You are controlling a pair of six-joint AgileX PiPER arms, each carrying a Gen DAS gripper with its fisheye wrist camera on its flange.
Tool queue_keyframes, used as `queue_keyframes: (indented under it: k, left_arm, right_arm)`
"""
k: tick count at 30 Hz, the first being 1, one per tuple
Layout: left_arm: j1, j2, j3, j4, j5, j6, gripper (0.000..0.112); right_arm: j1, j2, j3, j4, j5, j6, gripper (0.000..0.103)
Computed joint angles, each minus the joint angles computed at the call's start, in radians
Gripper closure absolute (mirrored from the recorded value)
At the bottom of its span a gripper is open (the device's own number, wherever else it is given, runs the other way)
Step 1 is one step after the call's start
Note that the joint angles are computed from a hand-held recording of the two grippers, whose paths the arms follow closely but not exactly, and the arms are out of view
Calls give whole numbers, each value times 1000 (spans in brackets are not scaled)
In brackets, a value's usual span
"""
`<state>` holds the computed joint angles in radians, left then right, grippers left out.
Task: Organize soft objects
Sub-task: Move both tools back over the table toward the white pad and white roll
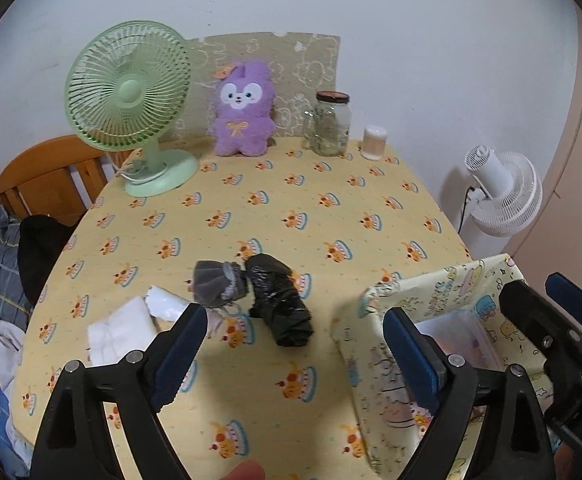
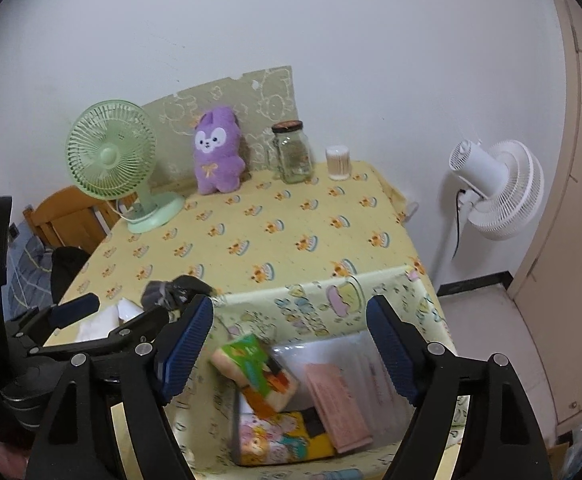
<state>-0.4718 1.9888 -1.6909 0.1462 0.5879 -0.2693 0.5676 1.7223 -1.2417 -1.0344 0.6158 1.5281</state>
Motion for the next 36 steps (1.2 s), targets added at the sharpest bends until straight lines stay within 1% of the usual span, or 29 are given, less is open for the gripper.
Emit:
queue_keyframes:
  k: [6,11,20,26,31,36]
  left_arm:
    - [49,-27,50,-31,-32,37,20]
    - [102,-41,81,-61,-52,66,20]
    - [211,-55,128,-161,-90,164,20]
    - [281,-52,165,-222,-104,247,20]
    - [328,-31,169,-227,-105,281,20]
    - [359,-17,189,-236,-129,323,20]
  right_arm:
    - [34,48,-93,31,14,-61,21]
    - [61,129,-212,89,20,-154,21]
    - [103,285,-444,204,48,-329,21]
    - [121,418,-634,318,80,-472,21]
    - [133,521,-781,415,104,-578,21]
    - [135,630,-950,516,155,-686,21]
